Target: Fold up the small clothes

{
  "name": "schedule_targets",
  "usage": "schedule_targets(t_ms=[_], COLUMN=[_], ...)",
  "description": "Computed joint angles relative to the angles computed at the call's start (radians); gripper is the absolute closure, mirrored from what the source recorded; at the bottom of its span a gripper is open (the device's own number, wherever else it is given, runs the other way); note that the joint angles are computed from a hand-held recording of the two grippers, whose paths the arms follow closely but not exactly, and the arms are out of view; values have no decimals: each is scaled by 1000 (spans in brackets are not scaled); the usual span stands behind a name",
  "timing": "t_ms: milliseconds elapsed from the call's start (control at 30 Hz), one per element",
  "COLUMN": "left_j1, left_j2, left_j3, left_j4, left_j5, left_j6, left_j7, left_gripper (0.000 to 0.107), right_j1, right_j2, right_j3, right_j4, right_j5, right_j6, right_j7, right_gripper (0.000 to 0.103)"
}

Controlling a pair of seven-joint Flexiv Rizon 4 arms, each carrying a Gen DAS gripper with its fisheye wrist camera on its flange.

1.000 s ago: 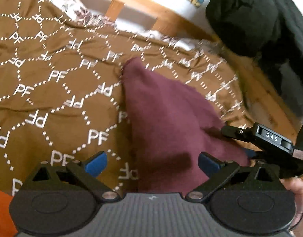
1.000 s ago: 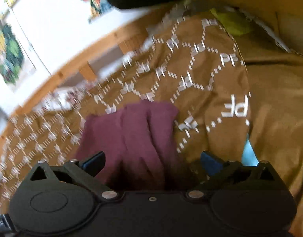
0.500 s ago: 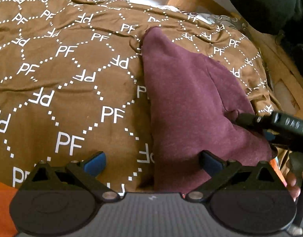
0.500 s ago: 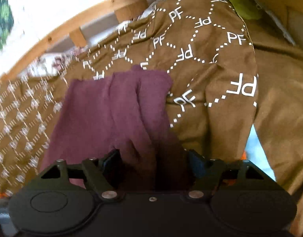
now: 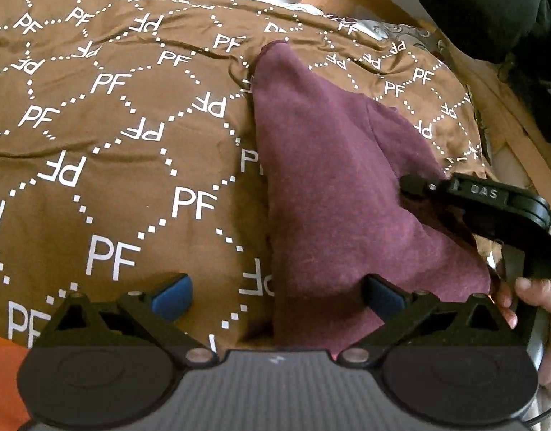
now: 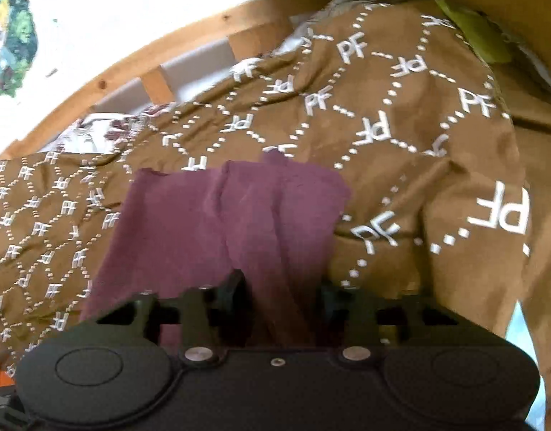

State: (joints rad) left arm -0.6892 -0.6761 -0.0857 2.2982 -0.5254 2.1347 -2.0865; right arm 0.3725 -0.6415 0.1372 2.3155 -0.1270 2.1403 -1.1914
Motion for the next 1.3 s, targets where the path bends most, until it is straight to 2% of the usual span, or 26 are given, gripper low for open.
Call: schedule_targets(t_ms=[33, 100, 167, 267, 367, 567, 700, 867, 933, 1033, 1133, 1300], left_j1=[17, 65, 116, 136, 121, 155, 241, 186, 195, 270, 316, 318], left_j2=[-2, -7, -17, -34, -57, -82, -109, -102, -100, -97, -98, -83], left_j3=[-11, -41, -69, -67, -46, -41, -97, -59, -69, -116, -145, -141], left_j4=[2, 13, 23, 34, 20, -51, -50, -57, -50, -21, 2, 6], left_j5=[17, 70, 132, 164, 129, 89, 169, 125, 134, 232, 320, 376], left_j6=[9, 43, 90, 188, 272, 233, 191, 168, 175, 203, 229, 216], left_j7=[-12, -50, -98, -154, -171, -94, -162, -141, -159, -229, -286, -282], left_gripper=[4, 4, 5, 5, 5, 5, 5, 5, 5, 5, 5, 5], right_j1=[-23, -85, -136, -180, -169, -127, -149, -186, -162, -117, -127, -183], right_j2=[-4, -9, -16, -26, -28, -25, -31, -45, -50, -64, -88, -126], right_j3=[17, 57, 85, 102, 86, 55, 65, 82, 67, 36, 38, 58], right_j4=[5, 21, 30, 29, 27, 23, 21, 17, 15, 4, -16, -57], right_j5=[-7, -38, -71, -123, -138, -123, -138, -177, -153, -107, -118, -220], right_j6=[16, 49, 68, 70, 68, 58, 52, 72, 101, 169, 203, 170], right_j7=[13, 52, 106, 174, 198, 196, 218, 246, 237, 193, 184, 226], right_gripper=[71, 77, 78, 78, 78, 74, 68, 58, 48, 35, 30, 28])
